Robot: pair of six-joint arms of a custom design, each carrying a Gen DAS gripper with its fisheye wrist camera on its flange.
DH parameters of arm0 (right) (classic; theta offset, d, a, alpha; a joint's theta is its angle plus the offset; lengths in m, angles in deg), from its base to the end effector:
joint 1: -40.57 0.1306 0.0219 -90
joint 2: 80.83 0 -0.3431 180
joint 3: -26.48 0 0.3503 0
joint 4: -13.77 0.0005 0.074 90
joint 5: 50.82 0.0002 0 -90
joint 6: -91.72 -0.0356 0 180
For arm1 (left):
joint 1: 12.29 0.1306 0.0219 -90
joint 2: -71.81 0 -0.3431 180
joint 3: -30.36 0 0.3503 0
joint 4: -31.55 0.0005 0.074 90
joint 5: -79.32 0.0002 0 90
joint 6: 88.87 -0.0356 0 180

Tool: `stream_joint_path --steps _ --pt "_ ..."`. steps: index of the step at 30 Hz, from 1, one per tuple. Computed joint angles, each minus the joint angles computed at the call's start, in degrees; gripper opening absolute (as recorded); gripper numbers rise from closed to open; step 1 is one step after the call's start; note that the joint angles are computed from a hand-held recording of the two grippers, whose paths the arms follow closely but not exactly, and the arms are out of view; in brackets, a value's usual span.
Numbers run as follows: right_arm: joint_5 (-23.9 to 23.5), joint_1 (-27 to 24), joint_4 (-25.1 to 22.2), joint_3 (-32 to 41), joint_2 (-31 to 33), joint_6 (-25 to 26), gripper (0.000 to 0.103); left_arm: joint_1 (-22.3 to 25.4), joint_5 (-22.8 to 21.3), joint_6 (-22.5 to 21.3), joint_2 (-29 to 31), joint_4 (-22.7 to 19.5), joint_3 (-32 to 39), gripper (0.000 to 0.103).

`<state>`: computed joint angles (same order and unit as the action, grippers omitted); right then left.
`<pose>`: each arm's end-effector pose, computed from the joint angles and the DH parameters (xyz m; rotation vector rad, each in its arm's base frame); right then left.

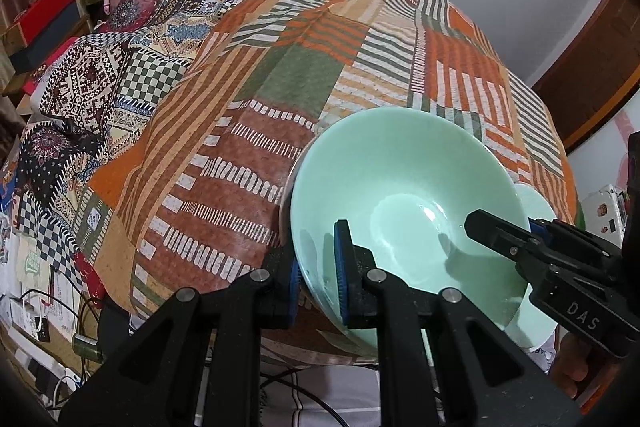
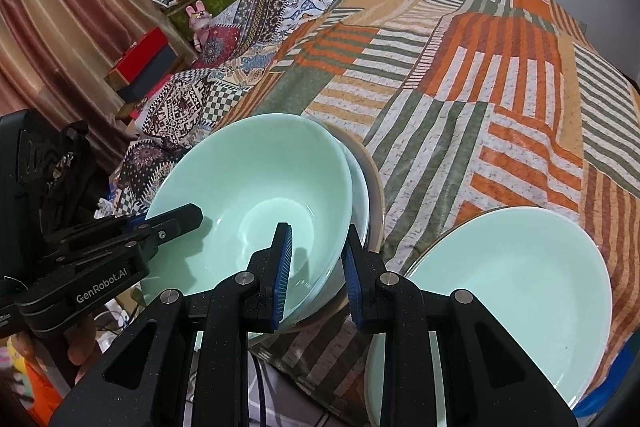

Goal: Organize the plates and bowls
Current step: 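Lower the mint green bowl into the white bowl on the stack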

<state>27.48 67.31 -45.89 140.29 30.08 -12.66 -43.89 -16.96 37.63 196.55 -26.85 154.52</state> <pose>0.4915 0.2551 0.3777 -0.3617 2.5958 0.5259 0.5332 -0.3240 0.3151 -0.1518 2.6144 -0.2879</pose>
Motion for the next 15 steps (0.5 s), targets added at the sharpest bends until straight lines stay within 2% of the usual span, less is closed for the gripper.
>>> stream_joint_path --steps 15 --pt "-1.3 -0.3 0.0 0.8 1.6 0.8 0.023 0.4 -2.7 -1.1 2.4 -1.3 2.2 0.014"
